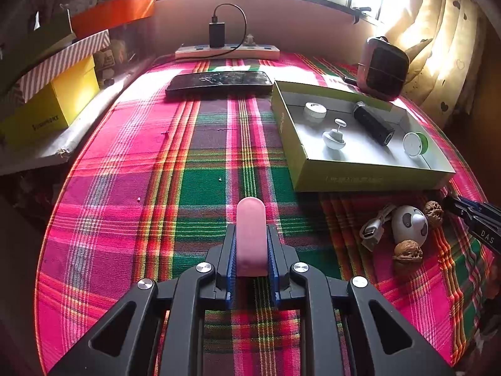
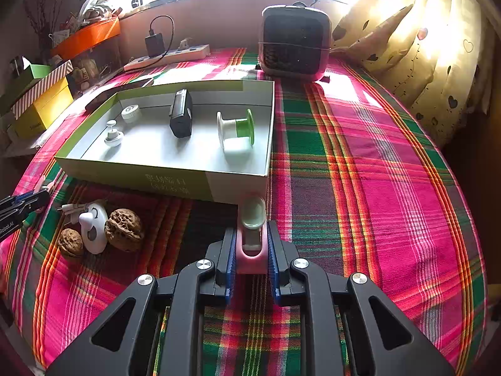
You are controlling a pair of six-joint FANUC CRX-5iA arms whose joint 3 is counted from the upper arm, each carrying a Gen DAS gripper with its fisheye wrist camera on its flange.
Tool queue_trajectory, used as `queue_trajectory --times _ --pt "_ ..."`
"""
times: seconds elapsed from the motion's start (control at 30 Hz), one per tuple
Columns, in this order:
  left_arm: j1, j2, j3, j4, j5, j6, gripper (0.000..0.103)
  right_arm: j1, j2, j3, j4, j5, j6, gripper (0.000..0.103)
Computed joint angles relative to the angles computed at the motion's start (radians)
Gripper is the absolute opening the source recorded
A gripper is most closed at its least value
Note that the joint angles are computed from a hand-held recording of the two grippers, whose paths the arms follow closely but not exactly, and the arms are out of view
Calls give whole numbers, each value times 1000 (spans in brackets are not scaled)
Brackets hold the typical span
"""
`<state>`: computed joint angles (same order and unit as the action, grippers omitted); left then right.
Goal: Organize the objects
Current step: 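Carry the pink bar with left tool into the white box while right tool carries the clip there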
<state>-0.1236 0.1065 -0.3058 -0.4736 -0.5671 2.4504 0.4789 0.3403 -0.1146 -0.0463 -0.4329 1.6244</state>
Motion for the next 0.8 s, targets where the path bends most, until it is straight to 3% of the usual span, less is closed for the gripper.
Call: queue_trajectory --times 0.43,0.6,0.7,0.8 --pt "-12 -29 7 -29 13 11 16 -7 -30 -3 -36 9 33 18" --pt "-14 -41 12 -17 25 -19 16 -11 -43 6 -70 1 63 18" --pt "22 -52 -12 84 80 -115 16 -14 -46 18 -83 -2 78 18" --pt "12 -45 16 57 68 -102 16 -16 -48 36 -104 -8 101 18"
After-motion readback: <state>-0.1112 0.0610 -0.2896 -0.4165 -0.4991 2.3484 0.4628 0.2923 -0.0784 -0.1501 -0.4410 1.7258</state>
